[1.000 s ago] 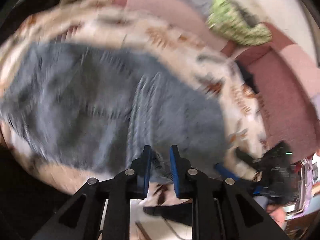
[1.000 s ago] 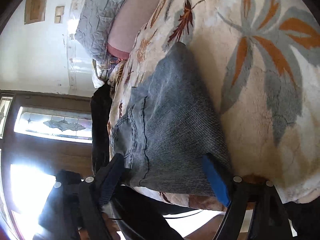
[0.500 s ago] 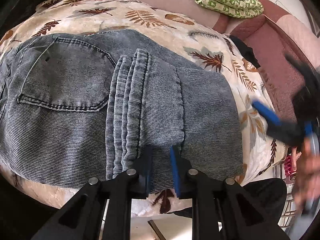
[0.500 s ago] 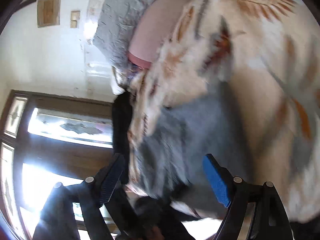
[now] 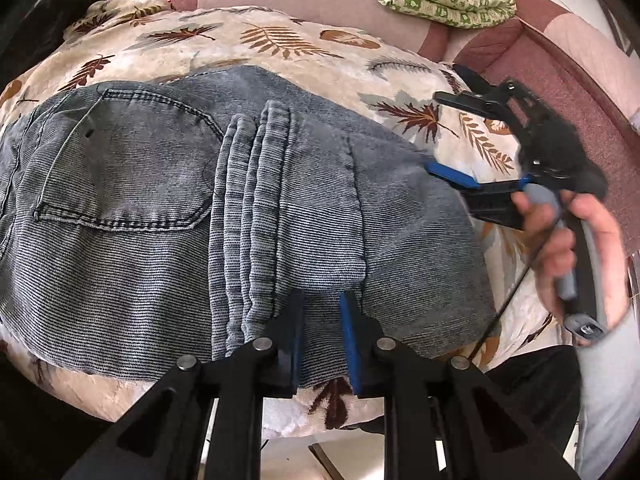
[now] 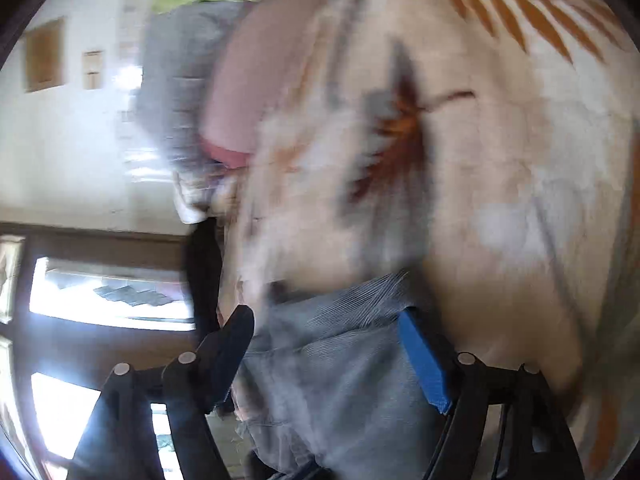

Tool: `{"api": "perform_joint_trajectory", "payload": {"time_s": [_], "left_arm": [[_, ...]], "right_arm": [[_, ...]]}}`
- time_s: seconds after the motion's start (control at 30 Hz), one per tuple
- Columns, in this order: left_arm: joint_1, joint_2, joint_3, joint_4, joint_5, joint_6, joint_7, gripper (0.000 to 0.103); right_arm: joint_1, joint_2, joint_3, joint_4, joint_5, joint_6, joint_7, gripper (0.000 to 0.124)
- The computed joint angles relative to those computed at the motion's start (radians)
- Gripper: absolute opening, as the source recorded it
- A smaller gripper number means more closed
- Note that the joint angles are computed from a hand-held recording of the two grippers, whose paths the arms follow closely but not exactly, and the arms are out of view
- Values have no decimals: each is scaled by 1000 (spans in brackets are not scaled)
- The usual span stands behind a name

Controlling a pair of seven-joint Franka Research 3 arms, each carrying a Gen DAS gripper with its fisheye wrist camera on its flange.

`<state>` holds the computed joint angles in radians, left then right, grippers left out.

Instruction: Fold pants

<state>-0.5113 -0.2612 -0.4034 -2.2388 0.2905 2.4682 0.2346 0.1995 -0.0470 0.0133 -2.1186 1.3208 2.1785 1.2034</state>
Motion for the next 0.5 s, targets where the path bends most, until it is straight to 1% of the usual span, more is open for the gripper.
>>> {"api": "perform_joint_trajectory", "payload": {"time_s": [0.03, 0.1, 0.13, 0.17, 0.2, 0.23, 0.27, 0.33, 0.37, 0.4, 0.43, 0.47, 0.5], "left_arm": [[-5, -2, 8, -1, -17, 4, 13, 19], [-11, -17, 21, -14, -48, 31, 29, 20], [-7, -29, 22, -13, -51, 29, 28, 23], [0, -40, 16, -11, -37, 24, 20, 31], [10, -53, 8, -10, -15, 24, 8, 36], [27, -76, -2, -14, 19, 39, -18, 45], [37, -87, -6, -16, 38, 48, -32, 49], [60, -93, -13, -6, 80, 54, -45, 52], [66, -84, -11, 0, 85, 48, -43, 54], [64, -64, -1, 4, 71, 45, -34, 56], [48, -35, 20, 9, 29, 42, 6, 58], [33, -2, 37, 21, -17, 19, 55, 57], [27, 23, 42, 25, -18, 3, 72, 57]], "right_arm": [[-2, -17, -3, -2, 0, -17, 12, 78], [-1, -69, -6, -24, -38, -22, -11, 78], [0, -116, -11, -55, -49, -31, -20, 78], [2, -153, -25, -85, -40, -67, -29, 78], [5, -189, -41, -119, -21, -102, -42, 78], [8, -246, -52, -175, 0, -121, -54, 78], [11, -279, -61, -209, -1, -134, -54, 78], [13, -326, -91, -280, 0, -191, -54, 79], [15, -334, -88, -320, -13, -198, -43, 81], [5, -324, -63, -332, -46, -183, -23, 78], [17, -332, -73, -371, -10, -147, -44, 74], [18, -339, -83, -379, 14, -151, -41, 74], [16, -343, -85, -372, 4, -160, -18, 75]]}}
